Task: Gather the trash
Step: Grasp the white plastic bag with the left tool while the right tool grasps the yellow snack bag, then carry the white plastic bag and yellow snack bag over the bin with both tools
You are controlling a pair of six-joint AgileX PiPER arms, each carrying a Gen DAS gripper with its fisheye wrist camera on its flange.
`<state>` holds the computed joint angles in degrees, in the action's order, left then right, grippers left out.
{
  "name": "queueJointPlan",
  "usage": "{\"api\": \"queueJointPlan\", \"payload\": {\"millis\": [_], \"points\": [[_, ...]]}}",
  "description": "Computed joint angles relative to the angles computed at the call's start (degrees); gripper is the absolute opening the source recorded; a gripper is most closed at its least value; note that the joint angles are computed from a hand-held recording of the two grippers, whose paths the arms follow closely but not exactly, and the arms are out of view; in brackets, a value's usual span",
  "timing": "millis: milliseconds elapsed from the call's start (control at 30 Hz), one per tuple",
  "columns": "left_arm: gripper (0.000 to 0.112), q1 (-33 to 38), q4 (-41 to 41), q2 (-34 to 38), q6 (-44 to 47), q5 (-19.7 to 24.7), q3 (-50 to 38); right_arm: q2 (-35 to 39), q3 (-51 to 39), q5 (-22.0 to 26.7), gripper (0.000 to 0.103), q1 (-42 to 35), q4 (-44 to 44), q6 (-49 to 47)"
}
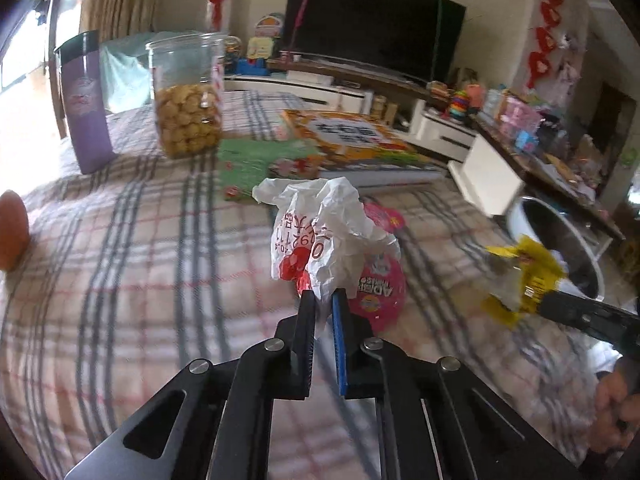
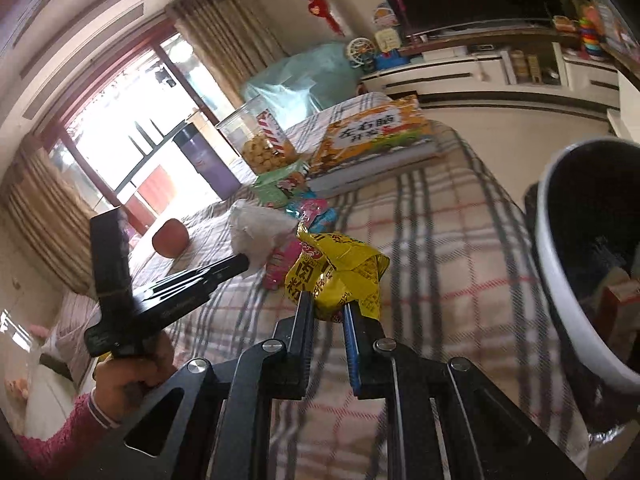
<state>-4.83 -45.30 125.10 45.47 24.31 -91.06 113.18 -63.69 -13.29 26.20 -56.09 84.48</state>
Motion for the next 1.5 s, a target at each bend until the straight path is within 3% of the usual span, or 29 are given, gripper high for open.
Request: {"api": "queueJointPlan", "payload": {"millis": [167, 267, 467, 567, 667, 733, 800, 867, 933, 1000, 1067, 1233, 1500], "points": [[0.006, 0.3, -14.0, -6.5, 12.7, 0.3, 11.6, -1.9, 3.9, -1.4, 0.014, -0.4, 6.3, -6.0], [0.006, 0.4, -19.7, -10.5, 17.3, -2.1, 18.4, -2.9, 5.5, -1.5, 0.014, -1.0, 6.8, -7.4], [0.006, -0.2, -26.0, -15.9, 18.9, -6.8, 27.2, -2.9, 6.3, -0.3, 0.015, -1.2, 6.4, -9.9], [0.006, -1.1, -27.1, -16.7, 18.6, -8.5, 28.9, -2.1, 5.4, 0.7, 0.024, -0.9, 5.4, -9.6], [0.006, -1.9, -29.8, -18.1, 20.4, -9.4, 30.9, -1.5, 4.9, 1.3, 0.057, -0.4, 7.5, -12.4], [0.006, -2.9, -31.0, -19.2, 20.6, -10.1, 32.6, -1.0, 4.3, 2.2, 0.061, 0.1, 9.9, -15.1], [0.006, -2.9, -30.9, -19.9, 19.9, -10.1, 33.3, 0.2, 2.7, 2.0, 0.061, 0.0, 4.4, -9.5], [0.006, -3.3, -31.6, -20.3, 20.5, -10.5, 33.7, 1.3, 1.4, 2.8, 0.056, 0.1, 2.6, -7.7], [0.006, -3.2, -31.7, -20.5, 20.6, -10.4, 33.7, 1.9, 0.9, 3.2, 0.039, -0.1, 3.0, -7.6], [0.006, -3.1, -33.3, -20.8, 22.1, -10.5, 34.0, 2.5, 0.3, 3.5, 0.010, -0.7, -2.6, -1.1], [0.006, -3.3, -35.9, -21.8, 24.4, -10.4, 35.0, 2.1, 1.0, 3.4, 0.007, -0.9, -1.6, -2.2], [0.005, -3.8, -38.4, -24.0, 26.5, -10.1, 36.8, -1.4, 5.8, 1.4, 0.003, -0.8, 11.7, -16.3], [0.006, -7.2, -36.5, -26.7, 24.2, -10.4, 38.0, -7.4, 13.8, -2.5, 0.003, -1.2, 18.2, -23.0]]}}
